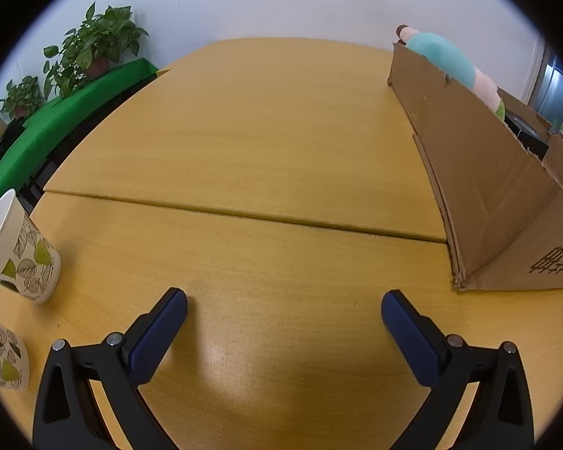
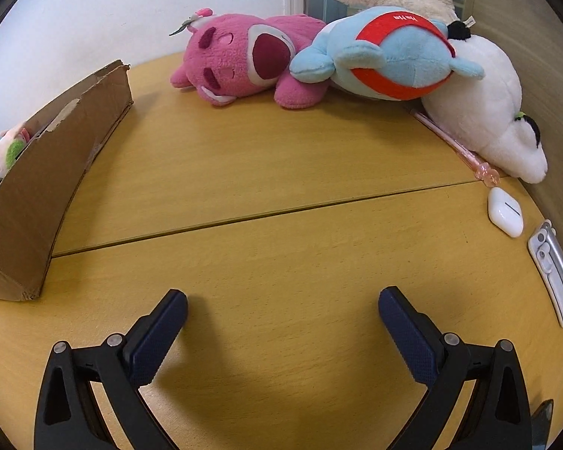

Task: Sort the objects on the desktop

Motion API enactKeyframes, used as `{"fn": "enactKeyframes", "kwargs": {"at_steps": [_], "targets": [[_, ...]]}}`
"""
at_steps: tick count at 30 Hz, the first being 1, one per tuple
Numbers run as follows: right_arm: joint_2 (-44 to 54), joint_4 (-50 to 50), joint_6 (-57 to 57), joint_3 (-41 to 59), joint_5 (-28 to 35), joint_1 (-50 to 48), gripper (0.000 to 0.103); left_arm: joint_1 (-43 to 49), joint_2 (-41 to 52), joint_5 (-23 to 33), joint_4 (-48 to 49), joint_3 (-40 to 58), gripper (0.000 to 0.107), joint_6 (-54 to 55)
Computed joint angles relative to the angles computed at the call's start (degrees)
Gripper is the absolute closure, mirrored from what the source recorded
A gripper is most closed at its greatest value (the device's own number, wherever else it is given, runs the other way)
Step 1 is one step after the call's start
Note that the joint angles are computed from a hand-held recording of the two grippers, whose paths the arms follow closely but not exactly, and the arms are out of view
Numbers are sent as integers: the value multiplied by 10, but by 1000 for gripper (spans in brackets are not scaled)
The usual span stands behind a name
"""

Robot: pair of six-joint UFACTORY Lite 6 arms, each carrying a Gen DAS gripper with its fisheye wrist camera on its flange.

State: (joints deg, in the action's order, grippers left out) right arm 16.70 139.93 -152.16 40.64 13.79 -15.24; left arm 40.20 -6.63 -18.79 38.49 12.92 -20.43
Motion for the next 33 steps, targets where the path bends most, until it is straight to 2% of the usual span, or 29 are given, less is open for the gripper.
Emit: {"fn": "enactKeyframes", "kwargs": {"at_steps": [3,5,13,33], "targets": [[2,12,-3,6,-7,6,0,-8,-7,10,22,4,4,-23],[-4,67,-40,-1,-12,14,0,-11,-8,12,37,8,4,-36],[-9,54,-26,-1,-15,12,0,-6,90,-4,79,97,4,-49],[-11,49,-21,-1,-17,13,0,-4,99,-10,69,99,4,-38]]}}
